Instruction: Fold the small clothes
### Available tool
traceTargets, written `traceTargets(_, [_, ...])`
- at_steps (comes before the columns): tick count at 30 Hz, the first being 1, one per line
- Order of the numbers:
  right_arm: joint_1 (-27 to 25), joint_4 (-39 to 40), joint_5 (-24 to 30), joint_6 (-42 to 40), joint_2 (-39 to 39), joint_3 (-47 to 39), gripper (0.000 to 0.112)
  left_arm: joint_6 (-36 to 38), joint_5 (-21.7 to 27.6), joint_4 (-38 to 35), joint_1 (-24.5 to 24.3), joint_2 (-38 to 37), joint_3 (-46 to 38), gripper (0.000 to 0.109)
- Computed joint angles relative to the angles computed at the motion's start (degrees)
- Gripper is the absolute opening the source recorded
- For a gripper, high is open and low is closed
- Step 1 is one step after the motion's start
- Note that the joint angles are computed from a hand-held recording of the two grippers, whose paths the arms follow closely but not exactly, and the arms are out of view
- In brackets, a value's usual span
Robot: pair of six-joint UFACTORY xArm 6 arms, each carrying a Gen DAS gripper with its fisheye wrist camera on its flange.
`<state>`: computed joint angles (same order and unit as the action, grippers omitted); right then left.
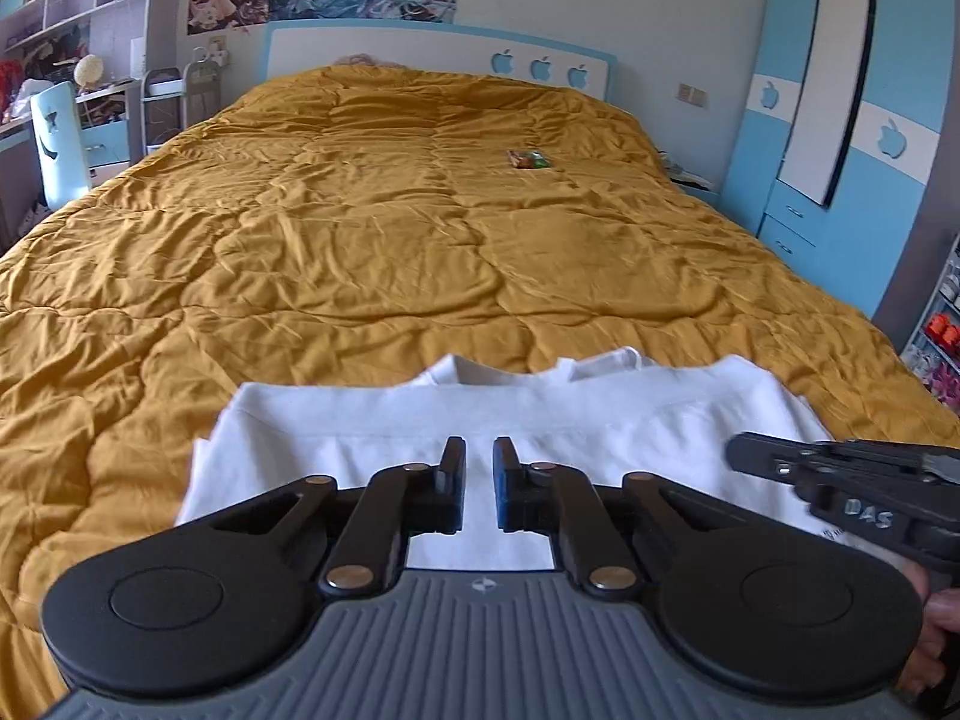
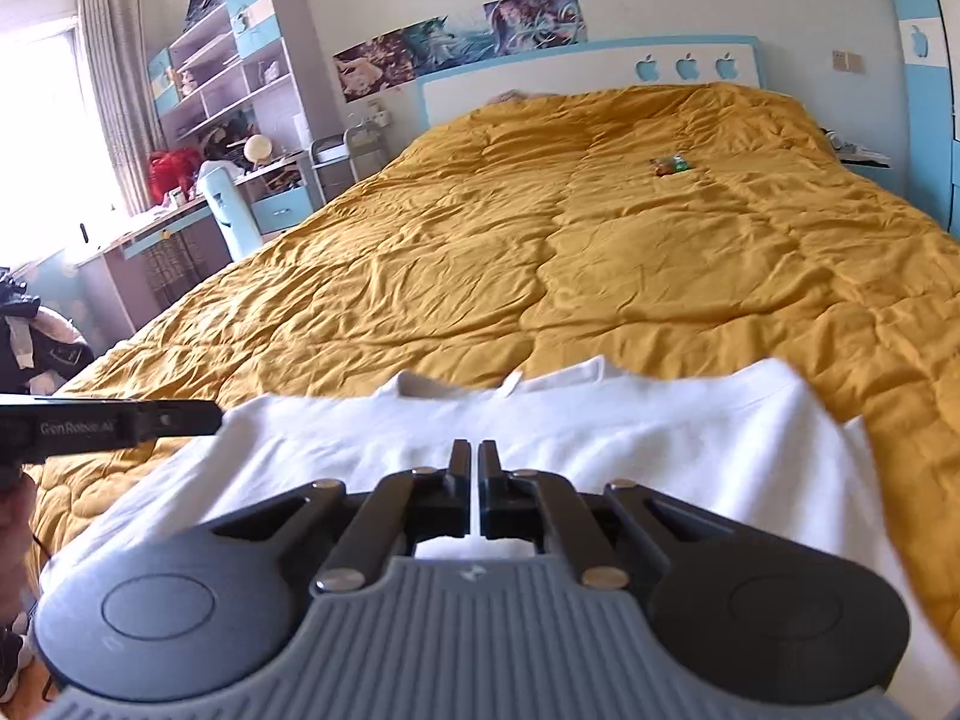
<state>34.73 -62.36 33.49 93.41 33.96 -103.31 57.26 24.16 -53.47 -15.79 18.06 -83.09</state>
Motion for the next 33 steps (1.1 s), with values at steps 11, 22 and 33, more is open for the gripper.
traceTargets(11, [6.89, -9.91, 20.43, 13.37, -10.52, 20.77, 0.0, 2.37, -9.85, -2.67, 3.23, -2.16, 10.88, 0.006])
traceTargets(22, [10.81, -2.1, 38.82, 37.79, -24.77, 36.56, 0.002, 0.75, -5.53, -7.13, 6.89, -3.38, 10.59, 0.006])
traceTargets(33, [10.36, -25.06, 7.7, 85.27, -37.59, 52.75, 0.068, 10.2, -2.97, -18.72, 6.67, -4.61, 10.12, 0.042])
